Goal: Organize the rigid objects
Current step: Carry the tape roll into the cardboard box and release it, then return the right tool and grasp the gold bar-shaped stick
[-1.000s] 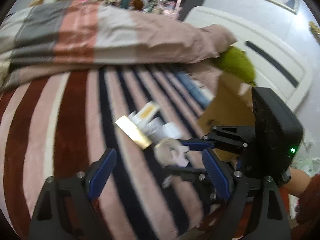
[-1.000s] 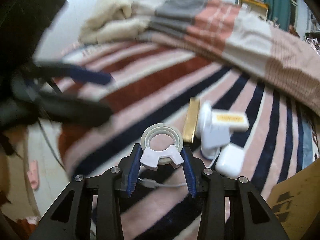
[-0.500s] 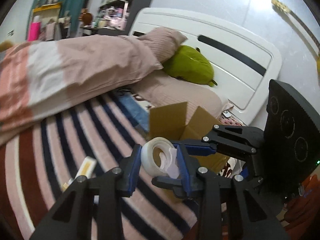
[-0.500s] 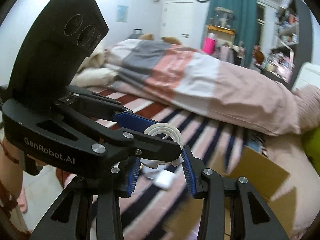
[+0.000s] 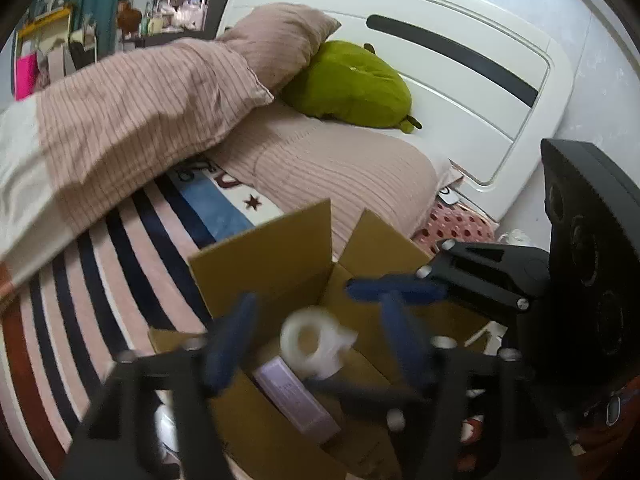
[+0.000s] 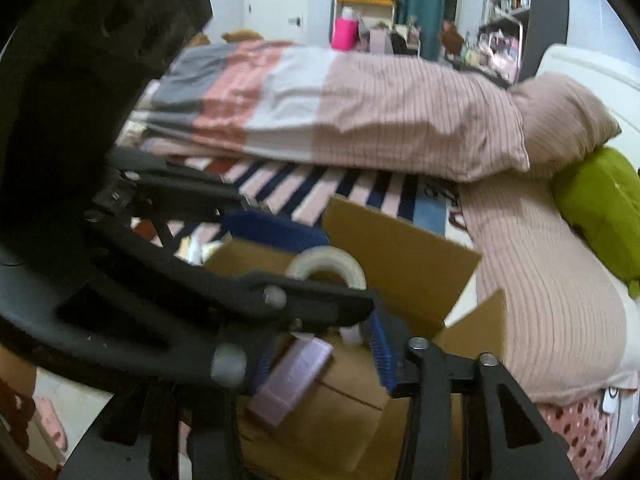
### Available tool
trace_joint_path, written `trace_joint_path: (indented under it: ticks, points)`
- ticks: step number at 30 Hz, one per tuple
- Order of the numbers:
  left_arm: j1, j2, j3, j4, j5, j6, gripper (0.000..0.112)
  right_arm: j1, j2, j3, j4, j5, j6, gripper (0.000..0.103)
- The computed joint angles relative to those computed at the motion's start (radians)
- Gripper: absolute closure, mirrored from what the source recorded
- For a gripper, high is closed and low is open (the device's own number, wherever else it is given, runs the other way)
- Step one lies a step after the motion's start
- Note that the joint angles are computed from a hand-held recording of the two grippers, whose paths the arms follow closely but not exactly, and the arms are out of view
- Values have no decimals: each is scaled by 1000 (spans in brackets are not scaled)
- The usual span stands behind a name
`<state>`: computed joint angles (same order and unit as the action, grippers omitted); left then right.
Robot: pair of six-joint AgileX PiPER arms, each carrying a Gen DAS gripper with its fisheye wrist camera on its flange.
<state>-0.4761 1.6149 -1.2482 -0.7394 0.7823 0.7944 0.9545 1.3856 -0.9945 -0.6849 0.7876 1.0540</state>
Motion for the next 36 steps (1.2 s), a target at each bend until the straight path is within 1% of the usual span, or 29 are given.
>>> trace_joint_path:
  ticks: [1,3,7,8,10,13,15,17,20,22,23,25,27,28,32,36]
  points:
    - [-4,-5,6,6,-10,0,41,-3,12,-4,-4,-3,8,37]
    - [-3,-12,12,12,-11,-2,41,-3,0,17,-22,-6,26,27]
    - [5,-50,46,28,-34,-10,39,-19,-14,29,-3,-19,31,23]
    - [12,-61,55,24,-35,-3,39,-7,-13,23,-5,-8,42,22]
    - [36,-90,77,7,-26,20,38,18,-9,15,-27,11,64,13]
    - [85,-143,116,-23,-17,65,35,76,5,-9,-82,52,96,11]
    - [131,-177,138,-50,5,98,35,115,18,-36,-103,74,101,11]
    - [200,-215,162,-88,44,150,35,135,45,-84,-86,94,73,11]
    - [323,-267,195,-122,98,218,35,207,135,-195,-129,175,85,11]
    - [431,-295,218,-143,134,270,34,223,197,-269,-118,184,57,11]
    - [470,-301,224,-153,147,291,33,223,219,-298,-96,164,32,11]
    - [598,-310,249,-188,186,364,30,222,271,-360,-53,101,-15,11]
    - [685,-305,268,-207,206,415,30,228,346,-446,-21,71,-67,11]
    - [748,-296,282,-220,217,455,30,226,375,-478,-6,53,-92,11]
    - [878,-250,342,-255,202,562,30,193,516,-595,140,-39,-222,11]
    - [958,-178,402,-283,155,663,29,125,646,-635,332,-150,-332,12]
